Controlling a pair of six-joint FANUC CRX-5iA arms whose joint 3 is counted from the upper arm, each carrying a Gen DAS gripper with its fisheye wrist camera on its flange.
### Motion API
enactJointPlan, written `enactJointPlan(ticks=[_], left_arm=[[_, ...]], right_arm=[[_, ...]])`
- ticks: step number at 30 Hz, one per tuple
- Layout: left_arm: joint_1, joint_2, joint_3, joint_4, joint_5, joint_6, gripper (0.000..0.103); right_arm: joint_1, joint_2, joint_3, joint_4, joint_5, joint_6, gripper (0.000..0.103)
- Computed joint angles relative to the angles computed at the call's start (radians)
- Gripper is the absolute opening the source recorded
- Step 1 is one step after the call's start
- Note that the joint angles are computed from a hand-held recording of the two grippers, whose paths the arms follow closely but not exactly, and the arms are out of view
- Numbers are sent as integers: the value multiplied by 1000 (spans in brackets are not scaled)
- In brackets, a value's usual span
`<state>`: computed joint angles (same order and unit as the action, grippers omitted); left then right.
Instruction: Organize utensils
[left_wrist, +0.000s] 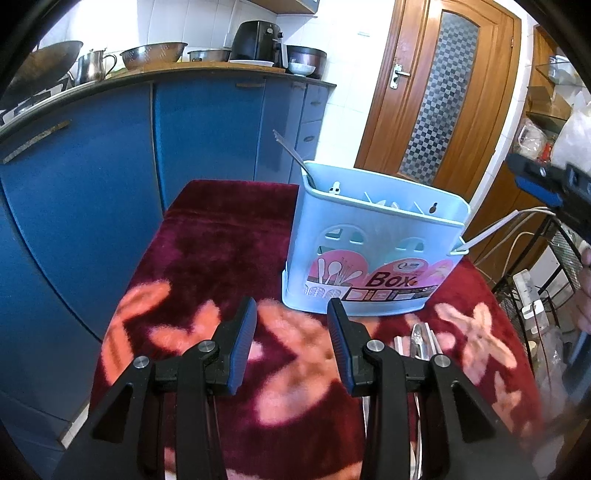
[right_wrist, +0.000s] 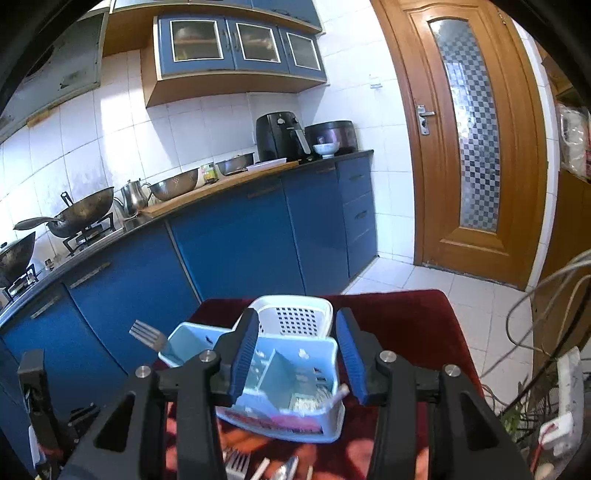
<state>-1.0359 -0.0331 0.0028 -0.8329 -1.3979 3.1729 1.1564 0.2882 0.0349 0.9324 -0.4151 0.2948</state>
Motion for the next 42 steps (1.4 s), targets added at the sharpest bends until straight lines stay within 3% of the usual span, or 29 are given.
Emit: enactJointPlan(ticks=[11,17,26,42], left_arm=[[-73,17,41,-14,-74,12,40],[-92,29,46,2,-69,11,40],[-34,45,11,108,48,-24,40],[96,35,-114,241,310,-75,40]], right_arm=[[61,-106,-93,-194,-61,127,47],[104,-124,-107,-296,-142,212,47],[141,-115,-131,-390,-222,267,47],[121,-46,-104,-531,-235,361,47]])
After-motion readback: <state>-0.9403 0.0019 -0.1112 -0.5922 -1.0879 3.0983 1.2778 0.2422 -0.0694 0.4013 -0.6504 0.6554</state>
